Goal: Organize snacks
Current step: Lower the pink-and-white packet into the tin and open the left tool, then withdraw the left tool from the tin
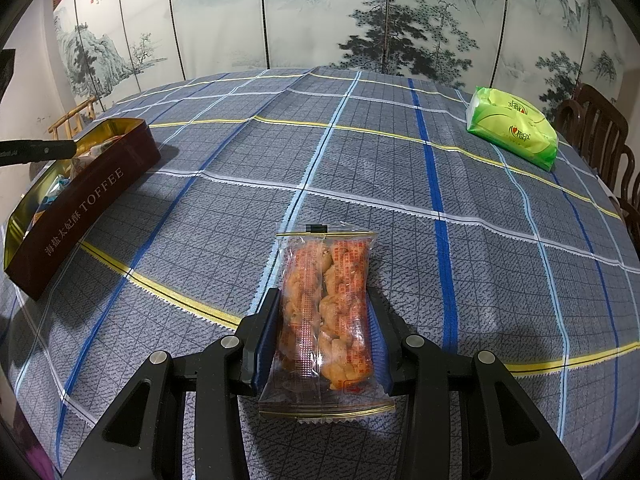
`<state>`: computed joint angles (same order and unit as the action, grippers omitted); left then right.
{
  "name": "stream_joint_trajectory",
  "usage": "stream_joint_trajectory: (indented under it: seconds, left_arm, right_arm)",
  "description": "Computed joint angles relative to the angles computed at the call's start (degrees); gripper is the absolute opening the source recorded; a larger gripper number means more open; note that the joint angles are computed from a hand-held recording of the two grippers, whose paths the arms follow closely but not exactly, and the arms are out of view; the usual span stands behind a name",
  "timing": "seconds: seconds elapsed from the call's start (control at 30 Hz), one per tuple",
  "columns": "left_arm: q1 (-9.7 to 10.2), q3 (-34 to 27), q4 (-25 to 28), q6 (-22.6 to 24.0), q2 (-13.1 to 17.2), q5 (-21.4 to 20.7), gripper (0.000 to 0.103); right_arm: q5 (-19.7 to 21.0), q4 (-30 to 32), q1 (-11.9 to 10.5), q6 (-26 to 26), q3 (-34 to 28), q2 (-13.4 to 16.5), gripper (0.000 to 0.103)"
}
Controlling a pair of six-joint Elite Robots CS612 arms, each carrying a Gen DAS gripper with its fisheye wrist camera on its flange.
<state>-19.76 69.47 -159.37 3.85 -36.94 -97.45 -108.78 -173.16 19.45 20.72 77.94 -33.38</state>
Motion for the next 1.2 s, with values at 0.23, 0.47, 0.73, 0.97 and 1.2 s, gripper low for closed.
stream_joint_trajectory:
  seconds: [0.23, 0.47, 0.73, 0.97, 1.2]
  left_arm:
    - [0.2, 4.2, -3.5, -2.6, -2.2, 2.1, 0.037]
    - [0.69, 8.6, -6.9, -4.2, -4.4, 4.5, 0.044]
    - [2.2, 14.9, -13.4, -9.5, -6.8, 6.1, 0.055]
    - [3.24, 18.4, -14.6, -12.6, -8.2, 6.0, 0.058]
    - [3.49, 21.5, -18.1, -12.4, -9.6, 6.9, 0.067]
  right_arm:
    - [0.0, 0.0, 0.0, -0.1, 0.0, 0.0, 0.042]
    - [-0.1, 0.0, 0.3, -0.2, 0.3, -0.2, 0.041]
    - [3.7, -1.9, 0.7, 3.8, 1.9, -1.1, 0.041]
    - [6.4, -3.4, 1.8, 4.3, 1.2, -1.4, 0.041]
    - [8.7, -2.9, 3.3, 2.6, -2.2, -0.7, 0.041]
